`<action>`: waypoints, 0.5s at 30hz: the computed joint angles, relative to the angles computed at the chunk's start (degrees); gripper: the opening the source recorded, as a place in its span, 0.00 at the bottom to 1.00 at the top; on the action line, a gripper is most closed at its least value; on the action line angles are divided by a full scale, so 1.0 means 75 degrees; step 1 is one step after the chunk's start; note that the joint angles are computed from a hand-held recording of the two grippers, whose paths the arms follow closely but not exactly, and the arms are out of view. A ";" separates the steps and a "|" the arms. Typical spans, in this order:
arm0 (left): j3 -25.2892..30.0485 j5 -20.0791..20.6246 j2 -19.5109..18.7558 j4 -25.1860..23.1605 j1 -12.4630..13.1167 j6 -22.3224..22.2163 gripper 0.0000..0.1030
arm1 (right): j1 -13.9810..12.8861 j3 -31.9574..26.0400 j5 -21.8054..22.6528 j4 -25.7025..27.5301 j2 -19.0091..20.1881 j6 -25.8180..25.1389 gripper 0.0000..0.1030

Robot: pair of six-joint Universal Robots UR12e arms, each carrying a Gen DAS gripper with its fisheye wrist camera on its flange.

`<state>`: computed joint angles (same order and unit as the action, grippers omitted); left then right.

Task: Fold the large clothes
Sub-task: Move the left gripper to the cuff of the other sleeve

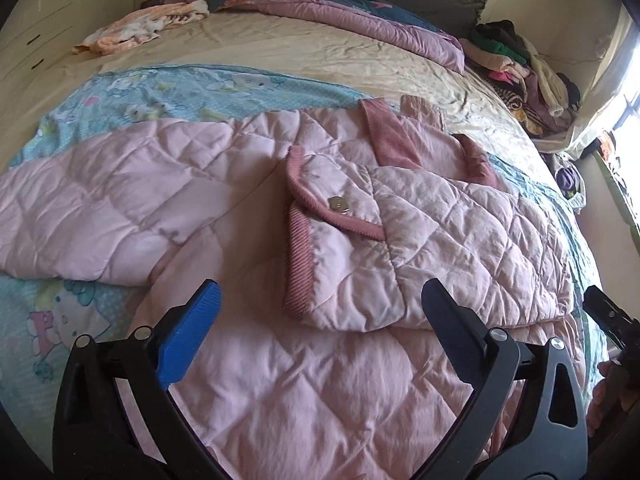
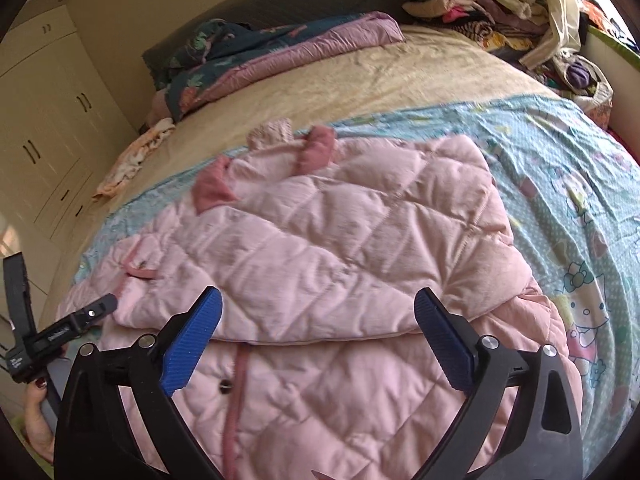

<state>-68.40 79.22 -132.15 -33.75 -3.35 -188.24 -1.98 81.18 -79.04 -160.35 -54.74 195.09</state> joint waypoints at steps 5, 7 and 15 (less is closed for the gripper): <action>-0.0247 0.0086 0.0162 0.0203 0.0092 -0.0190 0.91 | 0.0125 0.0001 -0.0014 -0.0067 -0.0088 -0.0167 0.96; -0.0368 0.0049 0.0237 0.0352 0.0134 -0.0259 0.91 | 0.0178 -0.0008 0.0000 -0.0117 -0.0108 -0.0182 0.96; -0.0727 0.0310 0.0478 0.0818 0.0256 -0.0249 0.91 | 0.0447 -0.0085 -0.0151 -0.0323 -0.0112 -0.0312 0.96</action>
